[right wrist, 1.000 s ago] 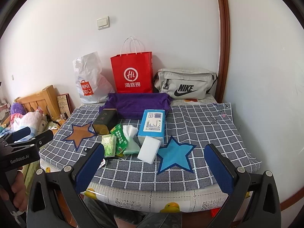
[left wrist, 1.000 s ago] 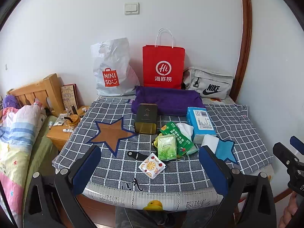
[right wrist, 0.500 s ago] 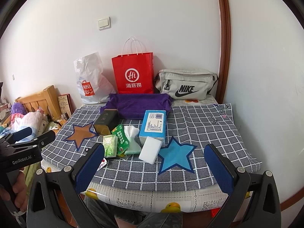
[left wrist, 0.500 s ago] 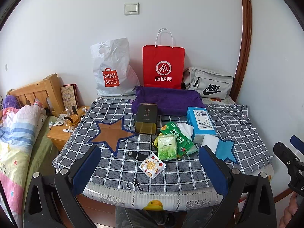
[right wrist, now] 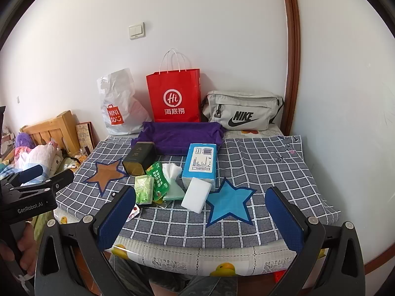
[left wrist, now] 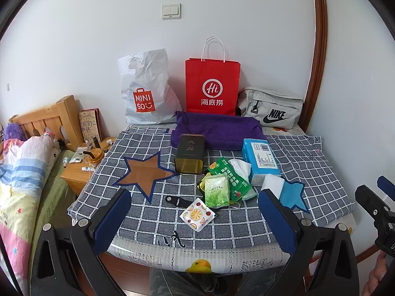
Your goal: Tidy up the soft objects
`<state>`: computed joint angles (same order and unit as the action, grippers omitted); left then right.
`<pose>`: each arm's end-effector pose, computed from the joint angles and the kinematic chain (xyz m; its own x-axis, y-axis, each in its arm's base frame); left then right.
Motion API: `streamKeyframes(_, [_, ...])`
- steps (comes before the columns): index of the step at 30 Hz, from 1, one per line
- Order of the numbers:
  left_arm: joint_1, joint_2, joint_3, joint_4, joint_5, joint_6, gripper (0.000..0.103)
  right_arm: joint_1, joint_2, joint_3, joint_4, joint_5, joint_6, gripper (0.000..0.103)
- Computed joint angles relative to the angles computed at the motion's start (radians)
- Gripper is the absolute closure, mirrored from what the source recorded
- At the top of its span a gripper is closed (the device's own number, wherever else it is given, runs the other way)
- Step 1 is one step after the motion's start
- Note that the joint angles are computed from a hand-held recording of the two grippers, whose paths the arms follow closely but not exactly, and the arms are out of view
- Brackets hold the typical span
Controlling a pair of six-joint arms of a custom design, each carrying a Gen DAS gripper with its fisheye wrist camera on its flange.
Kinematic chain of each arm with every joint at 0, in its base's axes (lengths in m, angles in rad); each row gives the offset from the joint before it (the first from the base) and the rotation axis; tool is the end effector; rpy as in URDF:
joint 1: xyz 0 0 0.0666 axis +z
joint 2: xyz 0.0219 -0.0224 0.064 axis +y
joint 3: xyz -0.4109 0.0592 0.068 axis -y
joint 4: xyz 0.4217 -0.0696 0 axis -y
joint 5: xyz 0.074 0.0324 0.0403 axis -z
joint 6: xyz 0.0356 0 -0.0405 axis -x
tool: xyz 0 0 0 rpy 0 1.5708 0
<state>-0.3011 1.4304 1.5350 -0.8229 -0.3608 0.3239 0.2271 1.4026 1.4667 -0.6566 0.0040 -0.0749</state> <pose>0.5115 -0.1461 0.5202 -0.6033 -0.1244 -0.7877 -0.1776 0.9839 -0.0194 0.5183 0.1192 0.5127 -0.5592 -0.0524 -0.8274 -0.1806 0.9817 0.0598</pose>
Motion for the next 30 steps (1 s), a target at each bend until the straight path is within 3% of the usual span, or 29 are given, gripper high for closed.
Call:
streamKeyframes(20, [0.007, 0.023, 0.006, -0.011, 0.006, 0.013, 0.0, -0.011, 0.022, -0.013, 0.031, -0.031, -0.014, 0.0])
streamKeyframes(30, [0.064, 0.121, 0.011, -0.04, 0.089, 0.038, 0.0, -0.037, 0.096, -0.014, 0.024, -0.065, -0.046, 0.0])
